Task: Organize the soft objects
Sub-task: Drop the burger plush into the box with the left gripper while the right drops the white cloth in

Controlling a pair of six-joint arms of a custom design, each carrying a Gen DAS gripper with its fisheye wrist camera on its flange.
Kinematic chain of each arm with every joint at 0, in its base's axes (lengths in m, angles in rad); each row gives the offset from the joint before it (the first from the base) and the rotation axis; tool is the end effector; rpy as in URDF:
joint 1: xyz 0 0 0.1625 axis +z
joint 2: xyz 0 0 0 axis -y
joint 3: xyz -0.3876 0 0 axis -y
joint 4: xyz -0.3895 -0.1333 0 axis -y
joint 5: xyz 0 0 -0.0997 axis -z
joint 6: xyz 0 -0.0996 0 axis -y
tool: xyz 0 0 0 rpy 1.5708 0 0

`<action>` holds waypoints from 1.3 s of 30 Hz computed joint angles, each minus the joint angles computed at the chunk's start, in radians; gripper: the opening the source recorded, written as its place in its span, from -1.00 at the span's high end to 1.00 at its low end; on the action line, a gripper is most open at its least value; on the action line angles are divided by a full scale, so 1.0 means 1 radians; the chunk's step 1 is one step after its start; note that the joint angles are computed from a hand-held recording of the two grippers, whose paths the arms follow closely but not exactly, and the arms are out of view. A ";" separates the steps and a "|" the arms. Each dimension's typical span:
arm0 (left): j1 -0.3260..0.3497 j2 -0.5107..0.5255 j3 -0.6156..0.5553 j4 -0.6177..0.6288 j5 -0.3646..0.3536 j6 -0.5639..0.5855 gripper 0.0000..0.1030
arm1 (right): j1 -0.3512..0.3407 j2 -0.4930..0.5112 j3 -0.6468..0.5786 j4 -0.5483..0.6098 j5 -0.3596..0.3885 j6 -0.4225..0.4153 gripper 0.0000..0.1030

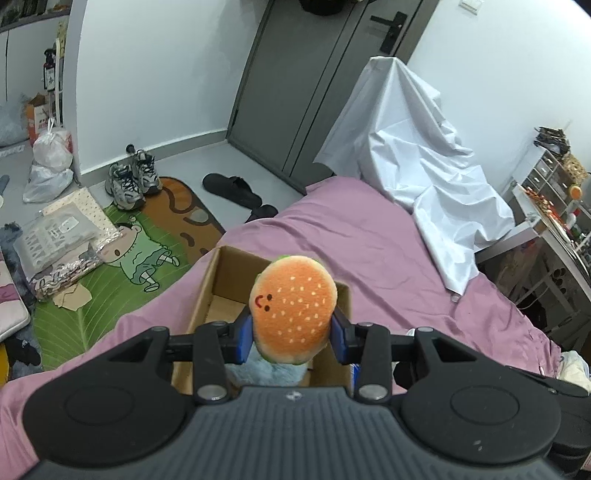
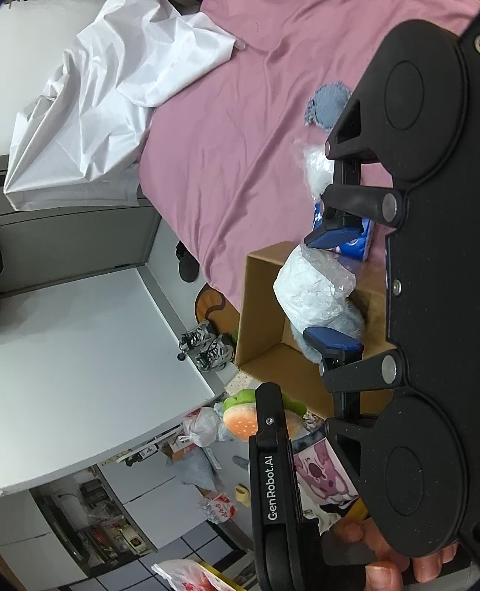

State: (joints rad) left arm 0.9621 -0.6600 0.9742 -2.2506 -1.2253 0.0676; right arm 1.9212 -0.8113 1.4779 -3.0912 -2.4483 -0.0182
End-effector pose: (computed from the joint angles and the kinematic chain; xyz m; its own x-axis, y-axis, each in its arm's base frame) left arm -0.3223 -0.7545 0.2279 -0.8032 0.4894 -0.3397 0.5896 0.7348 -0.3353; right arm 0.2889 -0.6253 0.2361 -0.7950 0.3139 0.5191 -0.2401 0.6230 -0.7445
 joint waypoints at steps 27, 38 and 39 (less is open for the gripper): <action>0.044 0.143 -0.218 0.066 0.056 -0.103 -0.19 | -0.060 0.105 -0.150 0.019 0.076 -0.097 -0.06; 0.013 0.055 -0.091 0.024 0.120 -0.091 -0.54 | -0.028 0.033 -0.048 0.002 0.036 -0.057 -0.22; 0.010 0.044 -0.076 0.021 0.122 -0.091 -0.55 | -0.025 0.024 -0.036 0.001 0.030 -0.049 -0.22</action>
State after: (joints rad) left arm 0.9717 -0.6160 0.8985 -2.2301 -1.1035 -0.0231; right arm 1.8964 -0.7877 1.4420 -3.0899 -2.4187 -0.0668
